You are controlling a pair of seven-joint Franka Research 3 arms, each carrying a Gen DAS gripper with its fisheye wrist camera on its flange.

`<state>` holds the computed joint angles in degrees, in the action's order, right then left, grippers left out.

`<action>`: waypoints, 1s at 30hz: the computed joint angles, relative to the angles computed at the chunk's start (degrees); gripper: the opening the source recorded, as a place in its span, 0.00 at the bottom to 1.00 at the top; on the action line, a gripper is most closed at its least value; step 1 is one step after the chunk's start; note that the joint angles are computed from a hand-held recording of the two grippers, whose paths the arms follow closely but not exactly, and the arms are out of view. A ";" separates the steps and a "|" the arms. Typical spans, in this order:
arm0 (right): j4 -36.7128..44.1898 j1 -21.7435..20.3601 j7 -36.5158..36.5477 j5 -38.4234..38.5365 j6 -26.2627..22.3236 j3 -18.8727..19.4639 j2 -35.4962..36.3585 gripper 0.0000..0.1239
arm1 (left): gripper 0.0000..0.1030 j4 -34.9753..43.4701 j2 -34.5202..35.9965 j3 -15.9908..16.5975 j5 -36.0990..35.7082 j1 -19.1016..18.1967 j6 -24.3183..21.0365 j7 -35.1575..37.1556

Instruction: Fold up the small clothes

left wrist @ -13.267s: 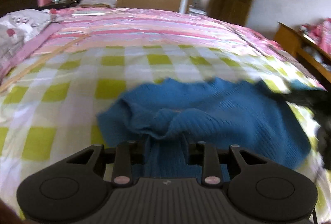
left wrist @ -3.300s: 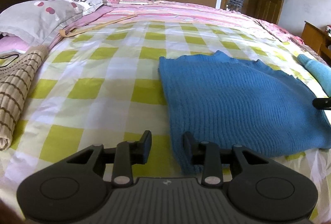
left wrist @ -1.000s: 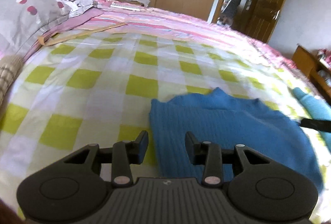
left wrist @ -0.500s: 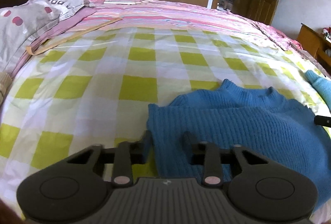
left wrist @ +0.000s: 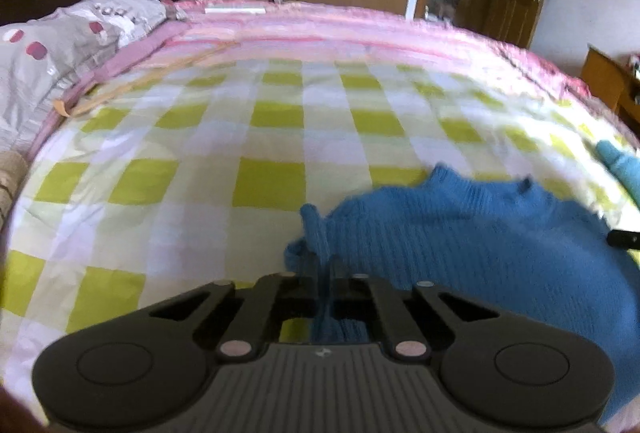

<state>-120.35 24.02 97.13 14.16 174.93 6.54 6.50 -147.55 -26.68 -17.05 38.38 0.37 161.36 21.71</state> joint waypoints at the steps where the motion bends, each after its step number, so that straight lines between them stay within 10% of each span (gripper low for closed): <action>1: -0.17 -0.94 -2.11 3.05 0.69 1.29 -0.30 0.03 | 0.12 -0.14 -0.94 -0.54 0.95 0.66 0.69 -0.92; 5: -0.94 -3.37 -12.25 15.40 5.45 5.40 -1.84 0.00 | 0.12 0.73 -2.77 -2.43 4.63 3.18 2.26 -2.79; 10: -1.08 -0.24 -5.53 9.58 5.57 0.64 -1.40 0.01 | 0.12 0.94 -0.49 -0.30 2.53 1.25 1.32 -1.06; 17: -1.55 -2.42 -8.77 13.68 2.04 2.89 -1.09 0.29 | 0.24 -1.12 -0.09 2.52 -3.24 -2.23 1.08 3.14; 24: -0.82 0.93 0.32 1.91 2.23 -1.27 -0.22 0.05 | 0.11 -0.65 -0.85 -0.71 0.19 1.05 0.94 -0.31; 30: -0.99 -4.90 -17.11 21.68 9.59 7.83 -2.01 0.04 | 0.11 -0.19 -3.42 -3.89 5.73 6.19 2.72 -6.22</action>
